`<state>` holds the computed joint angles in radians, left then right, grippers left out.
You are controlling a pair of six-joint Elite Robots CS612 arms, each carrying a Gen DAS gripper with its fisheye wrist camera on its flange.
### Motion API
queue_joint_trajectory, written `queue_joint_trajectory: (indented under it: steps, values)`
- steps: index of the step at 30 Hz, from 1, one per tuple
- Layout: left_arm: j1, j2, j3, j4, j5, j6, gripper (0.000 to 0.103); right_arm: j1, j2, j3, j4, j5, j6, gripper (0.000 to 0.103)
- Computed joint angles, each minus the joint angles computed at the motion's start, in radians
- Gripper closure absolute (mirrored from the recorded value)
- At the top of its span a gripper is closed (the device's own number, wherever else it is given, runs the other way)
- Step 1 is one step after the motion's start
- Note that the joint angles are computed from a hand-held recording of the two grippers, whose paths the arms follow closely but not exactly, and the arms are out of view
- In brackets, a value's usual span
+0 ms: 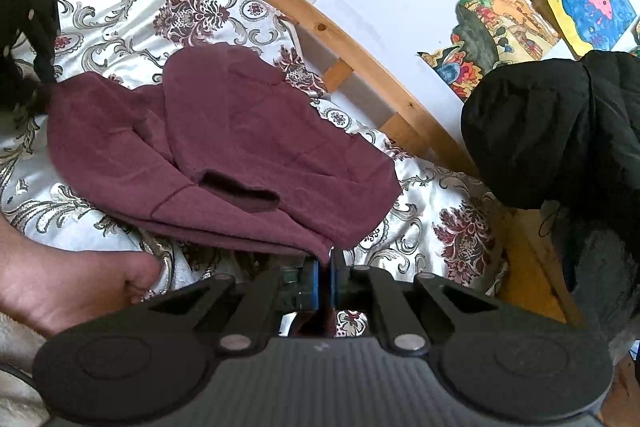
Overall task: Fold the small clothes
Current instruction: 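Grasp the shirt hem with the left tool while the right tool grasps the hem too, then lift the hem with both tools and fold it over toward the collar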
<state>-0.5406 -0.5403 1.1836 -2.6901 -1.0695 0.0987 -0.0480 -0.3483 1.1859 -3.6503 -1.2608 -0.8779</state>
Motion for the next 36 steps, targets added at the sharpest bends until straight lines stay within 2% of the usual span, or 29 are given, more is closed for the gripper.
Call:
queue_joint_trajectory:
  steps: [2, 7, 12, 14, 17, 20, 22, 24, 27, 32, 36]
  values:
    - [0.002, -0.011, 0.025, -0.067, -0.007, -0.022, 0.096, 0.000, 0.000, 0.002, -0.001, -0.002, -0.002, 0.097]
    - [-0.006, -0.044, 0.104, -0.271, 0.022, -0.023, 0.098, -0.007, -0.006, 0.024, -0.054, 0.020, 0.018, 0.097]
    - [-0.022, -0.098, 0.197, -0.394, 0.068, -0.030, 0.098, -0.022, -0.053, 0.109, -0.079, 0.049, 0.098, 0.097]
    - [-0.028, -0.122, 0.232, -0.438, 0.072, -0.044, 0.098, -0.026, -0.074, 0.155, -0.109, 0.057, 0.095, 0.097]
    - [-0.037, -0.165, 0.290, -0.473, 0.060, -0.051, 0.098, -0.031, -0.117, 0.239, -0.130, 0.058, 0.053, 0.097]
    - [-0.049, -0.204, 0.340, -0.465, 0.051, -0.044, 0.098, -0.036, -0.150, 0.298, -0.135, 0.050, -0.001, 0.097]
    - [-0.048, -0.213, 0.346, -0.454, 0.038, -0.051, 0.098, -0.038, -0.160, 0.308, -0.124, 0.052, -0.004, 0.097]
    - [-0.042, -0.209, 0.330, -0.447, 0.027, -0.057, 0.098, -0.036, -0.157, 0.295, -0.120, 0.051, 0.005, 0.097]
    - [-0.029, -0.186, 0.278, -0.452, 0.051, -0.039, 0.097, -0.022, -0.129, 0.231, -0.132, 0.026, 0.021, 0.097]
    - [0.000, -0.117, 0.143, -0.459, 0.112, 0.025, 0.097, 0.028, -0.043, 0.053, -0.184, -0.118, 0.043, 0.097]
    - [0.037, -0.031, -0.021, -0.416, 0.111, 0.054, 0.097, 0.067, 0.034, -0.134, -0.115, -0.211, 0.126, 0.097]
